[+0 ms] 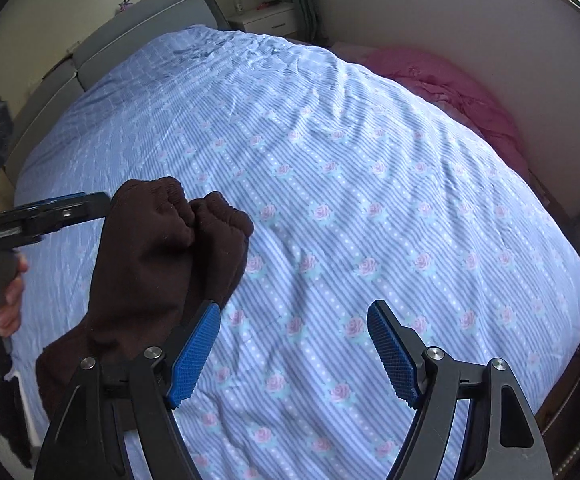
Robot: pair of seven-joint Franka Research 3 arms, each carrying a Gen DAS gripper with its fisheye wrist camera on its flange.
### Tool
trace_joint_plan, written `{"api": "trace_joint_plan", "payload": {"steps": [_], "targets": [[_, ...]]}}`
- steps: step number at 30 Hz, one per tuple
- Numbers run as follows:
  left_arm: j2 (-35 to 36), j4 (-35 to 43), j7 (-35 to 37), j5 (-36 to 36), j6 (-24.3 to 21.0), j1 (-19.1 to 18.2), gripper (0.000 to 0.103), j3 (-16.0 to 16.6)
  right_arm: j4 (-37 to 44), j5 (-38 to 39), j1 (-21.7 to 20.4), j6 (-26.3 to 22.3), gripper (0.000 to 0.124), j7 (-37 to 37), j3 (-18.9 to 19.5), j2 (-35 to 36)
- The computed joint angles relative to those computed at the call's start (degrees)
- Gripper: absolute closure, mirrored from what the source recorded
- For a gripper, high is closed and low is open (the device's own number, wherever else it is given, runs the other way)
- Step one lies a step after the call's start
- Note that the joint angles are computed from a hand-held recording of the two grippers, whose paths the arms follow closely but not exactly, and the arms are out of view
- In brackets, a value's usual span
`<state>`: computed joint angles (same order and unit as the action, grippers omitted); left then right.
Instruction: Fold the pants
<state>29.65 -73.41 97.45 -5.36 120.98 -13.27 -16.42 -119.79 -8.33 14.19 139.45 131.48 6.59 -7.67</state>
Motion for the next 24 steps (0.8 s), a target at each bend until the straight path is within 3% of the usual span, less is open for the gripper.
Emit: {"api": "trace_joint_plan", "payload": {"steps": [1, 3, 4, 5, 7, 10, 14, 17, 21, 24], "targets": [[2.13, 2.1, -0.92, 1.23, -2.5, -0.85, 0.013, 0.53, -0.5, 0.58, -0.13, 0.59, 0.047, 0.21, -0.25, -0.34], [4.72, 4.66, -3.26, 3.14, -6.03, -2.08, 0.034, 1.45, -1.43, 1.78, -0.49, 2.36, 0.047, 0.64, -0.62, -0.8], [5.46, 5.0, -4.02, 2.1, -6.62, -1.54, 0.05, 1.15, -1.71, 2.86, -0.55, 3.32, 0.047, 0.28, -0.84, -0.79], [4.76, 3.33, -3.75, -0.63, -5.7, 0.08, 0.061, 0.09, -1.88, 4.42, -0.49, 4.5, 0.047, -0.88, -1.14, -0.57], [2.13, -0.5, -1.8, -4.56, -3.22, 2.66, 0.074, -1.34, -1.78, 8.03, -0.08, 7.51, 0.048, -4.73, -1.72, 0.48], [-3.39, -6.68, 7.77, -13.55, -1.76, 8.19, 0.075, -4.26, -0.3, 18.55, 1.43, 12.15, 0.048, -15.65, -2.82, 3.71], [-8.21, -8.88, 18.66, -26.98, -7.21, 13.98, 0.075, -5.12, 5.83, 42.19, 2.32, 14.5, 0.049, -37.58, -2.5, 10.54], [-8.31, -6.16, 21.82, -32.03, -11.34, 15.28, 0.075, -3.65, 11.32, 58.82, 0.73, 13.81, 0.049, -51.57, -0.29, 14.97], [-8.27, -3.08, 24.81, -37.19, -16.82, 16.1, 0.075, -2.22, 19.2, 77.98, -2.95, 4.74, 0.049, -66.68, 2.22, 21.02], [-7.55, -0.5, 25.81, -38.18, -20.13, 16.15, 0.075, -1.44, 24.2, 82.58, -4.22, -0.81, 0.048, -72.42, 3.12, 25.08]]}}
